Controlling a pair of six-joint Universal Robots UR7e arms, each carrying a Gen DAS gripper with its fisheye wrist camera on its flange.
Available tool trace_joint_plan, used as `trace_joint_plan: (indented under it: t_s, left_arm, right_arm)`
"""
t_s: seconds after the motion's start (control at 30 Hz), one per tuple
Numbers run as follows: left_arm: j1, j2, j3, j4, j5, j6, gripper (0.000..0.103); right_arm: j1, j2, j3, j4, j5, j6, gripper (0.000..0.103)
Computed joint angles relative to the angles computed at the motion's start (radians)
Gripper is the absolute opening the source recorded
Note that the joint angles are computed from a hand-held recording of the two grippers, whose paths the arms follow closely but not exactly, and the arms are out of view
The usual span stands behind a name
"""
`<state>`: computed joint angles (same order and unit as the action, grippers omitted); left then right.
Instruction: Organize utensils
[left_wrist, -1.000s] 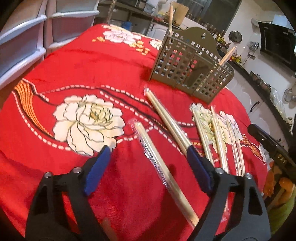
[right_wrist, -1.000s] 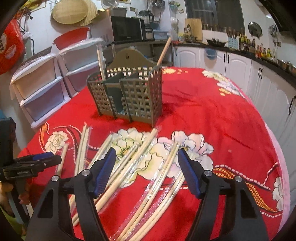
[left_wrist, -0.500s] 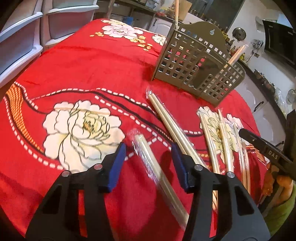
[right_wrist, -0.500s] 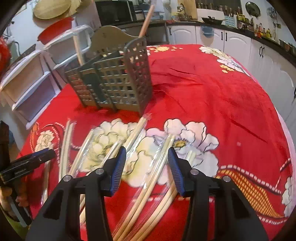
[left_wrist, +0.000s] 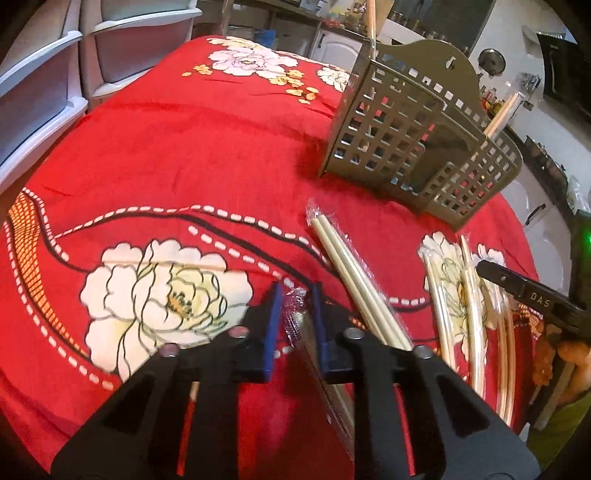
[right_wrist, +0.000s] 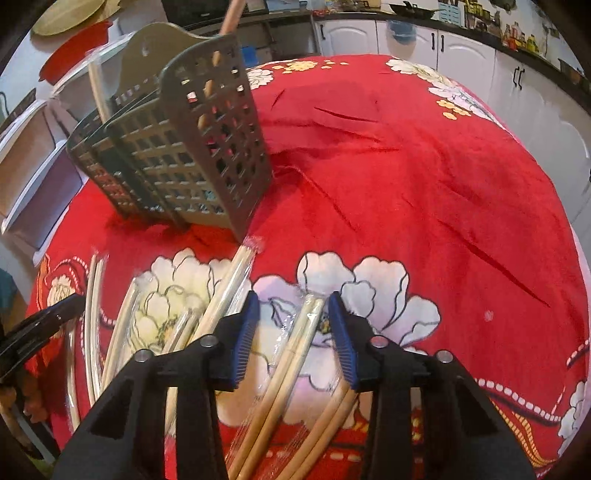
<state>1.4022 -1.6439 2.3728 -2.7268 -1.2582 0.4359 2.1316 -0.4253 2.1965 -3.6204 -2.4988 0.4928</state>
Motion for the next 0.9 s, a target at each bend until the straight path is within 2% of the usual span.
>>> trace_joint_plan:
  t_s: [0.1, 0.33, 0.43, 0.9]
  left_arm:
    - [-0.006, 0.008, -0.010, 0.007, -0.006, -0.001, 0.003]
    - [-0.046, -0.035, -0.007, 0.023, -0.040, 0.003, 0.002]
    - [-0.070, -0.066, -0.011, 0.032, -0.052, -0.001, 0.002]
    - [-0.170, -0.141, -0.021, 0.024, -0.095, -0.024, 0.002]
  right_arm:
    - [-0.011, -0.006, 0.000, -0.004, -0.004, -0.002, 0.017]
    - [-0.019, -0.036, 0.034, -0.100, 0.068, -0.037, 0.014]
    - [0.011, -0.037, 0.030, -0.143, 0.070, -0.075, 0.013]
    - [0.195, -0.043, -0.027, -0.174, -0.007, -0.185, 0.012]
